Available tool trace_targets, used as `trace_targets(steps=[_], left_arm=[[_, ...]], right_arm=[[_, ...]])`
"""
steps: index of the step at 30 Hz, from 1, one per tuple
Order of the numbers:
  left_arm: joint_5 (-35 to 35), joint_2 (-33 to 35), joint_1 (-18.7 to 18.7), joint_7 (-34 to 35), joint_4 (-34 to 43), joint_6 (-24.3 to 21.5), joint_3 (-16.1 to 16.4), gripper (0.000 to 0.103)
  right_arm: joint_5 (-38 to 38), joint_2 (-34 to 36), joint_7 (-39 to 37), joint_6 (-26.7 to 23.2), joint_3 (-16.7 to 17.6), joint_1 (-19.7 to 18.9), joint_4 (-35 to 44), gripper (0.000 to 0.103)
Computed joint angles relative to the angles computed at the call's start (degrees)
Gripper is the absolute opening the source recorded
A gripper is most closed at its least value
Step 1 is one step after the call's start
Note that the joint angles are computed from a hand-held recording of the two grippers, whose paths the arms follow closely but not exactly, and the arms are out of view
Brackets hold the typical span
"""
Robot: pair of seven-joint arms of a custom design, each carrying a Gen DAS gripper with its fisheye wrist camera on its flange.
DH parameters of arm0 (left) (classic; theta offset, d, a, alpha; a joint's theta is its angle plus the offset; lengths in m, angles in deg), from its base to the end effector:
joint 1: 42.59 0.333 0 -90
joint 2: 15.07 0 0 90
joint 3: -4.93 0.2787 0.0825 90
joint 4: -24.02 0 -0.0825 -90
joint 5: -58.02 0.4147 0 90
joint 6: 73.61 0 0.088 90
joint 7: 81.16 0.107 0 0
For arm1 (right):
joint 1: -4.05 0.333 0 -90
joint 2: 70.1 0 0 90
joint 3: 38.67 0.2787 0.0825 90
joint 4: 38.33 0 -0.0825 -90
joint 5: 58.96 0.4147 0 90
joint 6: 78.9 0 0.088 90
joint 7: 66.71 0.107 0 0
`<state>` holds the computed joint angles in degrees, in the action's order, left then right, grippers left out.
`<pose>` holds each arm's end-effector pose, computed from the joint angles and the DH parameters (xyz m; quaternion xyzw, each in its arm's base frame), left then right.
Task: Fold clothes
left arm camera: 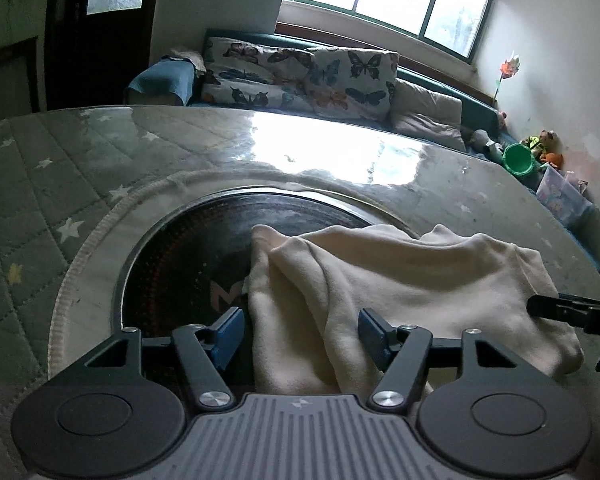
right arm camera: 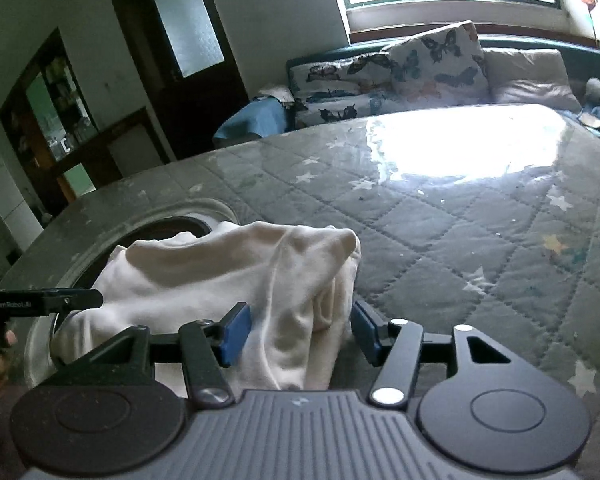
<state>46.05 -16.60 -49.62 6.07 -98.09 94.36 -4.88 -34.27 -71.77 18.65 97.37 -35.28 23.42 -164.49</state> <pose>0.5891 -0.1651 0.4648 -0.6264 0.6666 -0.3605 0.1823 0.5637 0.2001 0.4440 -0.6546 0.6151 -0.1655 0.4070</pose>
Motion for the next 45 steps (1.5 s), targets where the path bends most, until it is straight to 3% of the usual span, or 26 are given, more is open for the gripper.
trace_targets(steps=[3, 5, 7, 9, 13, 17, 23, 25, 32, 38, 42, 45], left_arm=[[1.3, 0.3, 0.1, -1.4, 0.3, -0.4, -0.1, 0.065], [1.7, 0.5, 0.0, -1.4, 0.5, -0.6, -0.1, 0.061], [-1.1, 0.5, -0.4, 1.3, 0.8, -0.9, -0.2, 0.045], [-3.9, 0.5, -0.8, 4.1, 1.1, -1.1, -0.3, 0.024], [1.8, 0.3, -0.9, 1.2, 1.5, -0.5, -0.7, 0.019], [-1.0, 0.3, -1.7, 4.3, 2.8, 0.0, -0.9, 0.017], [-4.5, 3.7, -3.5, 8.6, 9.1, -2.3, -2.1, 0.017], [-4.5, 5.8, -4.3, 9.2, 12.2, -2.9, -2.7, 0.017], [-1.7, 15.7, -8.5, 10.0, 25.3, -5.7, -4.6, 0.018], [-1.0, 23.8, -12.0, 11.5, 36.0, -6.9, -6.2, 0.018], [1.3, 28.9, -15.0, 11.4, 42.2, -9.4, -5.7, 0.020], [7.1, 31.2, -18.8, 7.8, 44.9, -12.5, -2.3, 0.024]], right_arm=[[7.2, 0.5, -5.9, -0.3, 0.1, 0.9, 1.0, 0.056], [4.4, 0.8, -4.2, -0.3, 0.4, 0.4, 1.2, 0.041], [7.9, 0.8, -7.1, -1.3, 0.6, 0.4, 1.6, 0.028], [12.1, 0.5, -10.8, -1.8, 0.8, 0.5, 1.8, 0.023], [19.3, -0.6, -17.2, -1.3, 0.4, 1.4, 1.5, 0.019], [22.2, -3.0, -20.3, -0.4, -0.9, 2.5, 0.1, 0.019], [9.3, -7.2, -9.7, 1.2, -2.0, 0.4, -3.9, 0.018], [3.6, -8.8, -4.4, 1.7, -1.2, -2.1, -5.6, 0.018], [-20.2, -17.1, 17.7, 1.3, 10.4, -23.0, -12.0, 0.018], [-31.0, -23.5, 28.9, 0.1, 16.9, -35.8, -15.8, 0.018], [-36.1, -25.8, 35.4, -1.3, 20.1, -42.0, -17.6, 0.018], [-37.6, -25.4, 37.8, -3.5, 18.7, -41.7, -18.6, 0.023]])
